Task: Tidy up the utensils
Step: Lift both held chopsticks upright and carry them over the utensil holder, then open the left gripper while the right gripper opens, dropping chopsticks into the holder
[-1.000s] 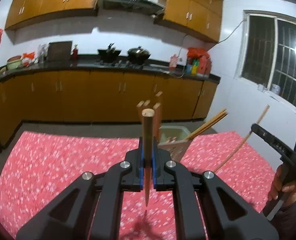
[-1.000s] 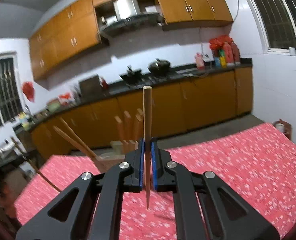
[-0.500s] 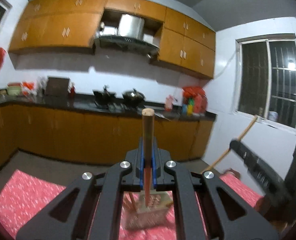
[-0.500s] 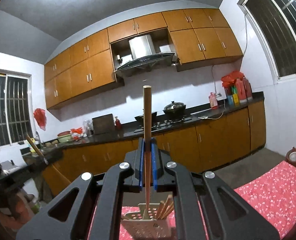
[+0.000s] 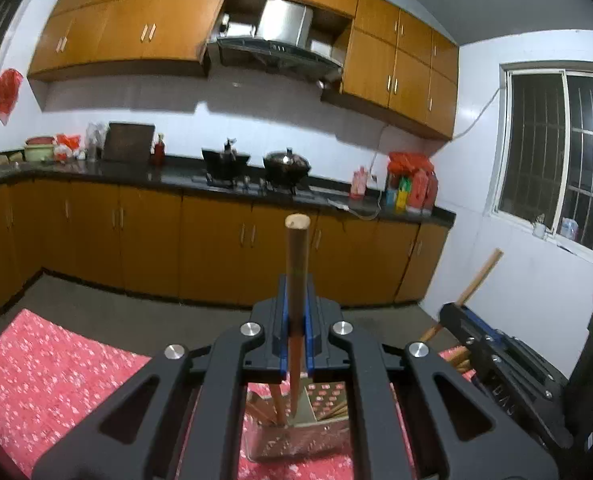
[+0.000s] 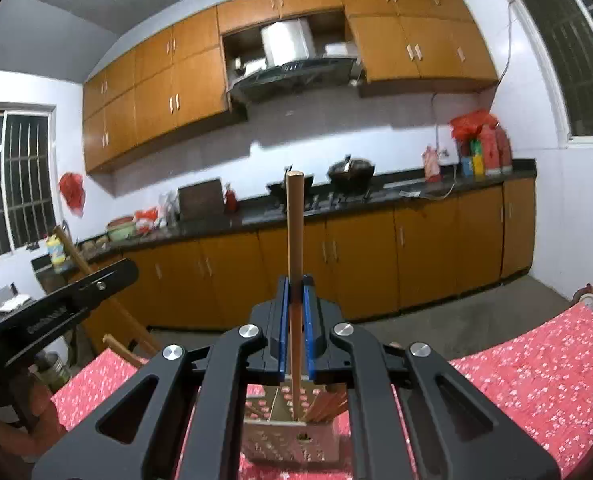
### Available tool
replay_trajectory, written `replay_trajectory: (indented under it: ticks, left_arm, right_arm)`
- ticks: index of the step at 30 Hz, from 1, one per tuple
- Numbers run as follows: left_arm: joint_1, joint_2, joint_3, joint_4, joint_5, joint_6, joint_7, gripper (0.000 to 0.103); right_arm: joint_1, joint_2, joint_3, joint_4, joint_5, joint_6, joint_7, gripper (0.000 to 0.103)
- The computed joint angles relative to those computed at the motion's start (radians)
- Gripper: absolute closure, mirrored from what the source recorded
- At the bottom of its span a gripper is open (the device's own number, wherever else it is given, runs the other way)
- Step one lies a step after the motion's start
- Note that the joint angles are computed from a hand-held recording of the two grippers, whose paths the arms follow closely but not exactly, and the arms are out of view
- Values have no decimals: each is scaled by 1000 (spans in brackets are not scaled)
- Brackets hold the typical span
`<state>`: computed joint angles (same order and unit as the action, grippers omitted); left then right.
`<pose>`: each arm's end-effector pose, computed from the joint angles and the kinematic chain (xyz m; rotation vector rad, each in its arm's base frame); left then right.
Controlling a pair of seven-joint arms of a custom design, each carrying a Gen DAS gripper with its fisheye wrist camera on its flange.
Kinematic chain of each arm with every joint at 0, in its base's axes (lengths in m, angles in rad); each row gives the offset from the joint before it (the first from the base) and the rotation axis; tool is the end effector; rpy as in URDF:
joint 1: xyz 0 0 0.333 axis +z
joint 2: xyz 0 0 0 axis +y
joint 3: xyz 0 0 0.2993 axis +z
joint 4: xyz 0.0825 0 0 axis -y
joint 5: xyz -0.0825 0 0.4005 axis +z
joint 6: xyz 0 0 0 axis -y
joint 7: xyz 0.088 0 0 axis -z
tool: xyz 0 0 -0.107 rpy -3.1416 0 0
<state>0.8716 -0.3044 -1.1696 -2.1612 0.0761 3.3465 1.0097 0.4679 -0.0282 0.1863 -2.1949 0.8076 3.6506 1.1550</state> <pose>0.5221 -0.2325 0.5775 -1.4492 1.4789 -1.3397 0.4876 0.2577 0.5236 -1.3354 1.2741 -0.7468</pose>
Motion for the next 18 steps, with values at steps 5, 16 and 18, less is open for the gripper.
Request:
replay_trajectory:
  ticks: [5,16,18]
  left_arm:
    - [-58,4,56,-23,-16,14,4,79]
    - [-498,-129,496,-226,-118,60,79,59]
    - [-533,-190,527,-283,-140,51,97,51]
  right_arm:
    - [-4,-31,2,-36,-38,15,49,71]
    - [-38,-181,60,-178,-18,86,62,42]
    - [-44,-210,89,-208,35,96,26,34]
